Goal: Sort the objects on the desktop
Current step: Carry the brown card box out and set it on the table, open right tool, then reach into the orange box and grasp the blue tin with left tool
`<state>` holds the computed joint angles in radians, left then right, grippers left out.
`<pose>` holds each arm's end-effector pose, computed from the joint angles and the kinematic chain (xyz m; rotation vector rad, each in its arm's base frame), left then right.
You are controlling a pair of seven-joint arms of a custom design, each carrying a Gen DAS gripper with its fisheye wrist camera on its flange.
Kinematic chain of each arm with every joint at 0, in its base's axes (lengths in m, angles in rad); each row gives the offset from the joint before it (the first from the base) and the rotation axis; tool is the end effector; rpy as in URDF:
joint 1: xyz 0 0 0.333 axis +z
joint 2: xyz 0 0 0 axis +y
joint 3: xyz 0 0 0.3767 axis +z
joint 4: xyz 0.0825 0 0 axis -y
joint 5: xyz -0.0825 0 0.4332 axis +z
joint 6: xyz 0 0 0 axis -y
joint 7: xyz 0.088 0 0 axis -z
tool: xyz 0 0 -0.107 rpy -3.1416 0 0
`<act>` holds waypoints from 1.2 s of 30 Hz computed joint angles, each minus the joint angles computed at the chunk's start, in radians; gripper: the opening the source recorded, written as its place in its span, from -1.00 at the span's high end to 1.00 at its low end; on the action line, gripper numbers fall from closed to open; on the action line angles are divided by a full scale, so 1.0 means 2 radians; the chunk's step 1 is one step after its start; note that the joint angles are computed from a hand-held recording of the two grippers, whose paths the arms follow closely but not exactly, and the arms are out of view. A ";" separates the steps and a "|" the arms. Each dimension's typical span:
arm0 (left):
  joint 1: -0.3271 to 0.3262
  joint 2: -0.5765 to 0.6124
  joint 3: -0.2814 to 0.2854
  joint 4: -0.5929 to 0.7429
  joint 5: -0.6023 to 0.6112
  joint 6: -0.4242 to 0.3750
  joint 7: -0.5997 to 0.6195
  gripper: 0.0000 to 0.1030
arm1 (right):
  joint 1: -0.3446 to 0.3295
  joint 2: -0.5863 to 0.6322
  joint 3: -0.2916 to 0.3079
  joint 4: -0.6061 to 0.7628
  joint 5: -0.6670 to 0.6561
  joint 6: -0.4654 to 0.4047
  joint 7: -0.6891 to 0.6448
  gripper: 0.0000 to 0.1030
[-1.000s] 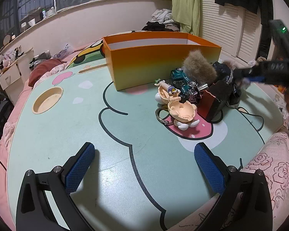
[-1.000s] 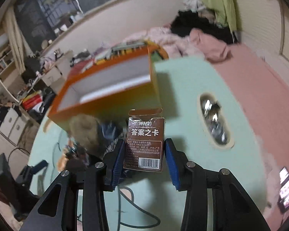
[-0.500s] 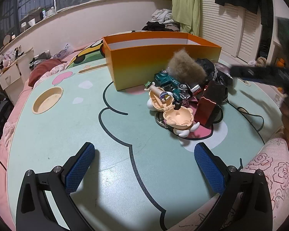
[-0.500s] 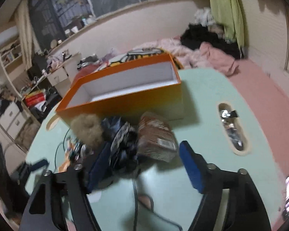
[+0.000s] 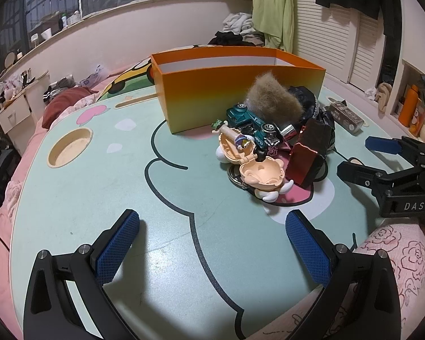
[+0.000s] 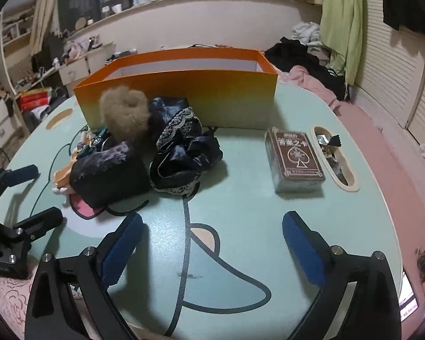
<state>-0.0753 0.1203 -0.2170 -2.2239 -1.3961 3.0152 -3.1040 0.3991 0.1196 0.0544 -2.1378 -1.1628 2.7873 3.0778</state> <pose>0.5840 -0.0976 0.3805 -1.2616 2.2401 -0.9060 0.5456 0.3114 0.4177 -1.7131 1.7898 -0.7184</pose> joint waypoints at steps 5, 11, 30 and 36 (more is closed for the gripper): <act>0.051 0.001 -0.050 -0.002 0.048 -0.001 -0.046 -0.98 | 0.000 -0.001 0.000 -0.003 -0.003 0.002 0.003 -0.94; 0.006 -0.039 0.017 0.042 0.104 -0.140 -0.141 -0.92 | -0.001 -0.002 0.000 -0.004 -0.006 0.006 0.006 -0.94; -0.021 0.295 -0.054 0.517 0.614 -0.485 -0.722 0.03 | -0.002 -0.001 -0.001 -0.003 -0.008 0.010 0.010 -0.94; -0.001 0.284 -0.040 0.507 0.614 -0.468 -0.735 0.05 | -0.001 -0.001 -0.001 -0.002 -0.010 0.008 0.012 -0.94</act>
